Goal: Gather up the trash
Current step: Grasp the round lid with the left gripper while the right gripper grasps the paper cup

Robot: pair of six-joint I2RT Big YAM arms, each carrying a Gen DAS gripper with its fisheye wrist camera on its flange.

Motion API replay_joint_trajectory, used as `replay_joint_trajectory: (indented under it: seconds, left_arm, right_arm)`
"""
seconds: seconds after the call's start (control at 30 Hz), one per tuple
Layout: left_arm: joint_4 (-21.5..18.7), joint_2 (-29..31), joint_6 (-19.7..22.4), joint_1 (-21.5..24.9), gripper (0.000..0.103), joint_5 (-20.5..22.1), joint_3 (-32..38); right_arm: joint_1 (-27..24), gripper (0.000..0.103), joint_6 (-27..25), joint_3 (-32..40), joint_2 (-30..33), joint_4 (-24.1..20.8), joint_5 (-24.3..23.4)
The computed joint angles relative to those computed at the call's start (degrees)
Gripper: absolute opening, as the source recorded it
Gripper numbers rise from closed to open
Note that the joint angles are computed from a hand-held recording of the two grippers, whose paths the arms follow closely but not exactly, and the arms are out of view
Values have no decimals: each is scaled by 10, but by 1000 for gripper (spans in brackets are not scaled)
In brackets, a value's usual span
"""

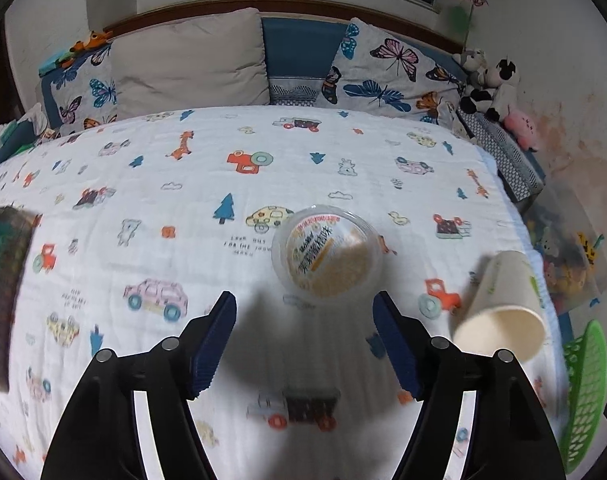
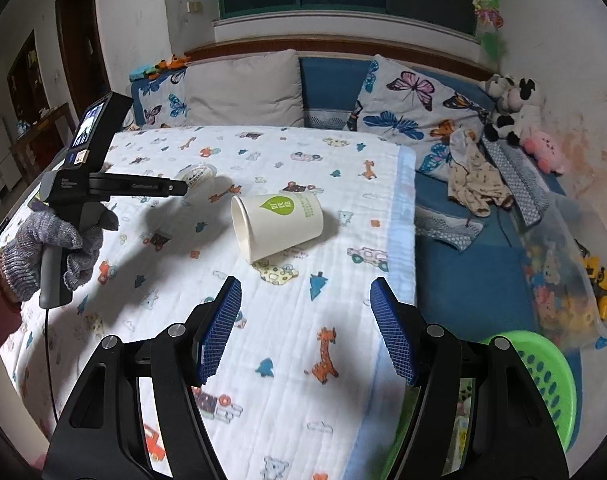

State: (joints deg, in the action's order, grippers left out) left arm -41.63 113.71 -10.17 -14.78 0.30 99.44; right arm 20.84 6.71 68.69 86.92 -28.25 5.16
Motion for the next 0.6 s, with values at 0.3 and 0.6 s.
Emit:
replay_joint_trajectory:
  seconds: [0.3, 0.6]
  left_arm:
    - [-23, 60, 25, -2, 77, -1, 80]
    - [-18, 82, 34, 4, 67, 31, 100]
  right_arm:
    - [-10, 68, 16, 41, 55, -6, -19]
    - [-21, 68, 56, 76, 91, -14, -56]
